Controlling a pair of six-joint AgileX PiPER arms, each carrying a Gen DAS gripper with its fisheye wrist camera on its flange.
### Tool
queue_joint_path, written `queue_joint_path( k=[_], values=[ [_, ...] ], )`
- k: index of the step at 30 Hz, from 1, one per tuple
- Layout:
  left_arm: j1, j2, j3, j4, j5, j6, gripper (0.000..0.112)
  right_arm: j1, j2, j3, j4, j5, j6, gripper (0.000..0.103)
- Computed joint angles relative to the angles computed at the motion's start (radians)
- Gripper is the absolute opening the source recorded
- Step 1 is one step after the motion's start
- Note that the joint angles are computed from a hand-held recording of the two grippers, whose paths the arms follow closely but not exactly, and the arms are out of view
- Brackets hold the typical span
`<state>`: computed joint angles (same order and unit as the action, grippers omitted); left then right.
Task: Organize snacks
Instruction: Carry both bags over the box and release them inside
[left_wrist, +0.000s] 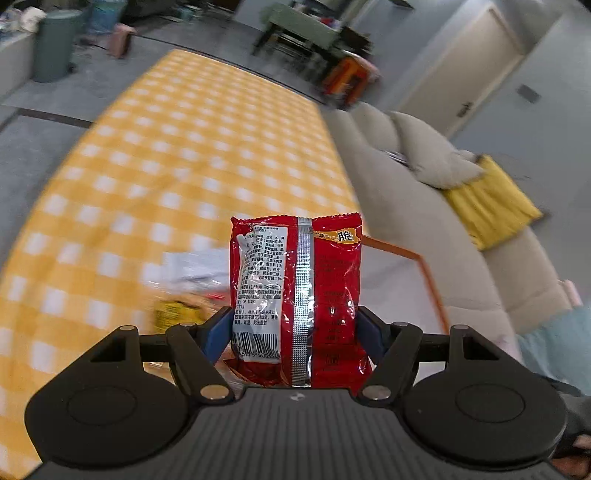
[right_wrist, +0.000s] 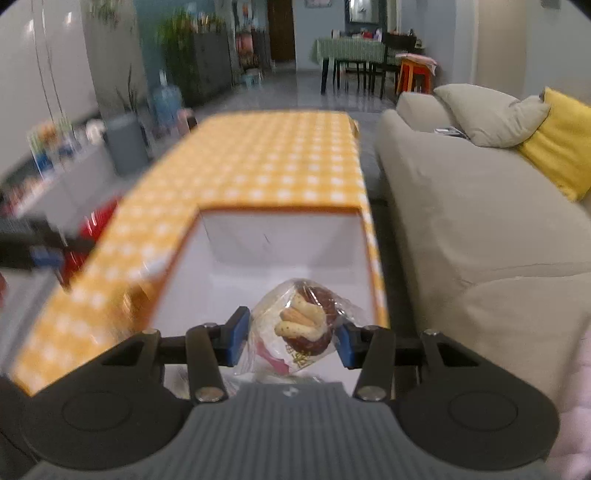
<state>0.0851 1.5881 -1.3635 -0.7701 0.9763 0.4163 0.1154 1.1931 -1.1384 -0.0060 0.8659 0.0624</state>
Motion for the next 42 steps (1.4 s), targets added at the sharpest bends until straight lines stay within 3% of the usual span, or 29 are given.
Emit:
queue_joint_path(
  k=[3, 11, 22, 27, 31, 33, 35, 40, 42],
  values=[
    [-0.026, 0.008, 0.000, -0.026, 0.021, 0.009, 0.081, 0.011, -0.003, -0.015, -0.022, 0.090, -0.085, 0.047],
    [-0.086, -0.024, 0.035, -0.019, 0.026, 0.034, 0.081, 0.053, 0.039, -0.010, -0.143, 0.164, -0.060, 0.047],
    [-0.156, -0.032, 0.054, -0.020, 0.056, 0.051, 0.081, 0.161, 0.122, 0.015, -0.312, 0.205, 0.034, 0.050],
    [-0.164, -0.039, 0.054, -0.021, 0.063, 0.054, 0.081, 0.142, 0.121, 0.014, -0.291, 0.185, 0.024, 0.054],
    [-0.166, -0.050, 0.055, -0.021, 0.065, 0.053, 0.081, 0.118, 0.089, 0.020, -0.273, 0.137, 0.029, 0.056],
    [-0.170, -0.052, 0.049, -0.017, 0.066, 0.043, 0.081, 0.085, 0.058, 0.022, -0.243, 0.090, 0.037, 0.063],
    [-0.176, -0.055, 0.044, -0.009, 0.064, 0.030, 0.081, 0.050, 0.023, 0.029, -0.234, 0.029, 0.074, 0.068],
    [-0.207, -0.049, -0.007, 0.025, 0.075, -0.050, 0.081, 0.015, -0.060, 0.096, -0.342, -0.151, 0.290, 0.068],
    [-0.242, -0.058, -0.025, 0.066, 0.050, -0.099, 0.081, -0.018, -0.077, 0.122, -0.317, -0.223, 0.337, 0.068]
  ],
)
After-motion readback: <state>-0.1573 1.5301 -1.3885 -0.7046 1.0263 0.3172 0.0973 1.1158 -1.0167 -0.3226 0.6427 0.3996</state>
